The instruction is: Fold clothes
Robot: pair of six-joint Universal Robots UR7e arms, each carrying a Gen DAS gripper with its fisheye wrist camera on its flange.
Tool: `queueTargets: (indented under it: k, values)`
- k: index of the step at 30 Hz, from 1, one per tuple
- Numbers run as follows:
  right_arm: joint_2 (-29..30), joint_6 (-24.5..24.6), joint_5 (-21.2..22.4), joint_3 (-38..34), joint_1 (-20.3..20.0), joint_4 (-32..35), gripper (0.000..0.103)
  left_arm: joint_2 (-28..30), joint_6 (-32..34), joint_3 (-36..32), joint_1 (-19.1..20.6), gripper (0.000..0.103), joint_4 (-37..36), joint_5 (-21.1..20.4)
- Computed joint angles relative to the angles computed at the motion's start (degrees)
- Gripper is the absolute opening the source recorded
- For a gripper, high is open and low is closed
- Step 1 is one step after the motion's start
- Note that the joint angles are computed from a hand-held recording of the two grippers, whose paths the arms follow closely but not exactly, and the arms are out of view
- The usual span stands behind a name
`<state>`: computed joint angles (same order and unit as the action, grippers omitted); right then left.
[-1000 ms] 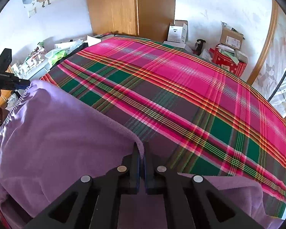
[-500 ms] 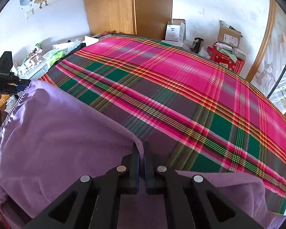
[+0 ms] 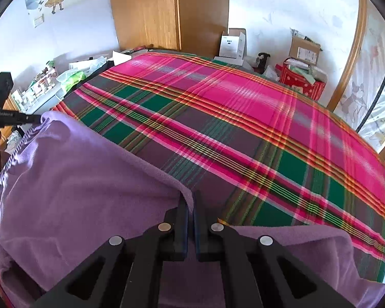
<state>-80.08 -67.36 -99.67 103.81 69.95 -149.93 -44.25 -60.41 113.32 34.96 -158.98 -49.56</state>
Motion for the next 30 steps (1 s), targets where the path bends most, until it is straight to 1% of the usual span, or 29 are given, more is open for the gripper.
queueTargets:
  k: [3, 5, 8, 12, 16, 19, 23, 28, 30]
  values:
    - [-1.44, 0.02, 0.28, 0.65, -0.01, -1.03, 0.003, 0.36, -0.21, -0.71, -0.66, 0.005, 1.03, 2.05]
    - [-2.39, 0.57, 0.63, 0.69, -0.03, -1.06, 0.003, 0.72, -0.86, -1.66, -0.73, 0.005, 2.65, 2.60]
    - [-3.50, 1.06, 0.88, 0.66, 0.09, -1.24, 0.003, 1.33, -0.22, -2.38, -0.61, 0.005, 1.84, 3.13]
    - [-2.96, -0.35, -1.63, 1.52, 0.91, -4.97, 0.003, 2.21, 1.26, -3.55, 0.16, 0.005, 0.98, 2.27]
    - [-0.14, -0.58, -6.08, 2.11, 1.55, -9.98, 0.003, 2.97, 2.27, -4.75, 0.46, 0.005, 2.26, 2.96]
    - [1.87, -2.25, -8.52, 3.06, 1.94, -14.68, 0.003, 3.10, 2.81, -5.26, 0.88, 0.005, 2.71, 2.92]
    - [2.74, -2.25, -9.10, 3.71, 1.86, -17.34, 0.003, 3.03, 3.19, -5.21, 1.27, 0.005, 2.30, 2.19]
    - [3.53, -5.29, -10.54, 5.87, 2.32, -24.30, 0.003, 2.90, 2.81, -5.04, 1.40, 0.007, 2.09, 1.35]
    - [3.28, -4.67, -10.60, 6.21, 2.33, -24.86, 0.004, 2.63, 1.85, -5.27, 1.17, 0.010, 3.77, 1.26]
